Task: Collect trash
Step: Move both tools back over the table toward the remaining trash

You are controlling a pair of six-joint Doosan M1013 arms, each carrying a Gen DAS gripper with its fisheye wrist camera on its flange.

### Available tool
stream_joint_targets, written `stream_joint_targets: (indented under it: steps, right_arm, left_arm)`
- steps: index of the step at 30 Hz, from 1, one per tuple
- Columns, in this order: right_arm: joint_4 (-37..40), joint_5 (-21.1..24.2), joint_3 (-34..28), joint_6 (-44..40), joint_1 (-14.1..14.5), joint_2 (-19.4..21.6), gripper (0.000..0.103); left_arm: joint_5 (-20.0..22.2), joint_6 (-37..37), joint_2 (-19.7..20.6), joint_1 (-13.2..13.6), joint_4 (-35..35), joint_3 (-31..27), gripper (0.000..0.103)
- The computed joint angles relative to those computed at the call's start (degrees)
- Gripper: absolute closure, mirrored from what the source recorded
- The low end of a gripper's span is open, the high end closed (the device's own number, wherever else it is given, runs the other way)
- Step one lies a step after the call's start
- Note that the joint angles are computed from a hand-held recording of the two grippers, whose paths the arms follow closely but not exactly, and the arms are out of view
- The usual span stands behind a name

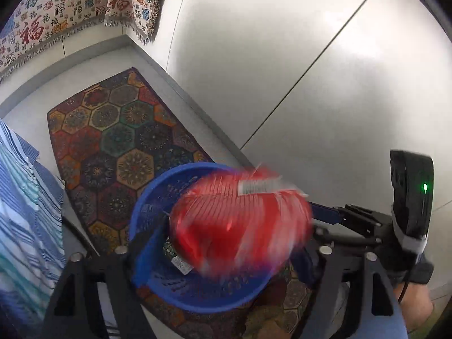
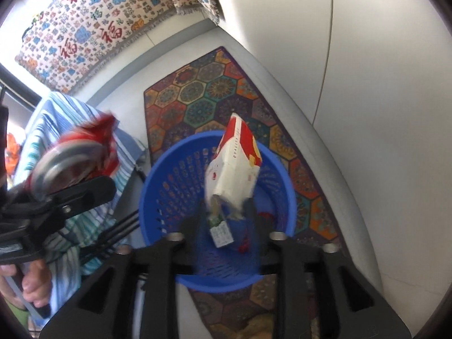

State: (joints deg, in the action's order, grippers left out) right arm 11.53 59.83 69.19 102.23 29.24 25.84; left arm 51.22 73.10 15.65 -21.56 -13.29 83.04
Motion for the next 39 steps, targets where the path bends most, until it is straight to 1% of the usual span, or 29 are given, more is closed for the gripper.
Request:
stream_joint_targets:
  steps: [1, 6, 10, 12, 14, 16, 17, 18, 20, 22, 23, 25, 26, 29, 31, 32, 34, 35, 37, 39]
  right_arm:
    - [0.0, -0.6, 0.2, -0.2, 0.0, 0.0, 0.048]
    - [-1.4, -1.2, 1.0, 0.3, -0.1, -0.5, 0.048]
    - [-3.1, -3.0, 2.3, 2.4, 0.0, -1.7, 0.048]
    - [-5.6, -3.9, 2.7, 4.0, 0.3, -2.5, 0.048]
    - [-9.3, -5.0, 2.6, 5.4, 1.1, -3.1, 0.04]
    - [-13.6, -6.1, 2.5, 7.1, 2.2, -4.1, 0.027]
    - [-15.9, -6.6, 2.3, 8.1, 2.8, -4.5, 0.024]
    - [-17.6, -7.2, 2.1, 8.9, 3.5, -5.0, 0.019]
    - [-20.5, -8.7, 1.8, 10.3, 4.7, -5.8, 0.015]
    - [-23.7, -10.5, 1.5, 12.2, 6.3, -6.9, 0.01]
    - [-24.5, -11.3, 1.2, 12.7, 7.0, -7.1, 0.008]
    - [-25.7, -13.3, 0.6, 13.3, 8.7, -7.6, 0.006]
    - [-25.8, -14.5, 0.3, 13.3, 9.9, -7.8, 0.006]
    - [-22.4, -17.5, -0.1, 10.2, 13.2, -8.1, 0.005]
    - [-18.7, -18.5, -0.4, 6.9, 15.5, -7.7, 0.005]
    - [-16.0, -18.8, -0.6, 4.8, 16.8, -7.3, 0.005]
    - [-11.2, -17.6, -1.7, 0.8, 19.2, -6.0, 0.005]
    - [-9.4, -16.3, -2.7, -1.3, 20.4, -5.0, 0.005]
    - [-7.1, -13.1, -5.4, -4.5, 22.7, -2.5, 0.005]
    - [-7.4, -10.6, -8.2, -4.9, 24.7, 0.0, 0.005]
  left_arm:
    - [-0.1, 0.5, 0.3, 0.2, -0.9, 0.0, 0.022]
    - [-0.7, 0.1, 0.6, 0.5, -2.1, 0.0, 0.022]
    - [-1.1, -1.6, -0.8, 0.1, 0.4, 0.9, 0.022]
    - [-1.6, -2.8, -2.4, -0.3, 2.5, 1.9, 0.022]
    - [-2.9, -4.2, -5.1, -0.6, 4.9, 3.7, 0.022]
    - [-4.0, -5.9, -8.7, -1.2, 7.6, 6.0, 0.022]
    - [-4.4, -6.7, -10.4, -1.4, 8.9, 7.1, 0.022]
    - [-4.8, -7.6, -12.7, -1.5, 10.4, 8.7, 0.022]
    - [-4.2, -9.1, -16.0, -1.7, 13.0, 11.0, 0.022]
    - [-2.5, -13.3, -19.9, -1.8, 17.3, 13.8, 0.022]
    - [-2.0, -14.6, -21.6, -1.6, 18.4, 15.1, 0.022]
    - [0.2, -17.2, -25.7, -1.0, 21.2, 18.1, 0.022]
    - [1.4, -18.2, -27.1, -0.8, 22.8, 19.1, 0.022]
    - [7.6, -21.6, -32.1, -0.3, 30.1, 22.6, 0.022]
    - [10.1, -22.2, -34.7, 1.1, 32.1, 24.4, 0.022]
    - [10.9, -22.1, -36.2, 2.3, 32.6, 25.2, 0.022]
    - [12.1, -21.5, -38.2, 4.9, 33.3, 26.4, 0.022]
    - [12.5, -20.8, -38.9, 6.5, 33.2, 26.8, 0.022]
    - [12.3, -18.4, -40.4, 10.4, 32.5, 27.9, 0.022]
    - [11.6, -15.4, -41.0, 14.5, 30.7, 28.9, 0.022]
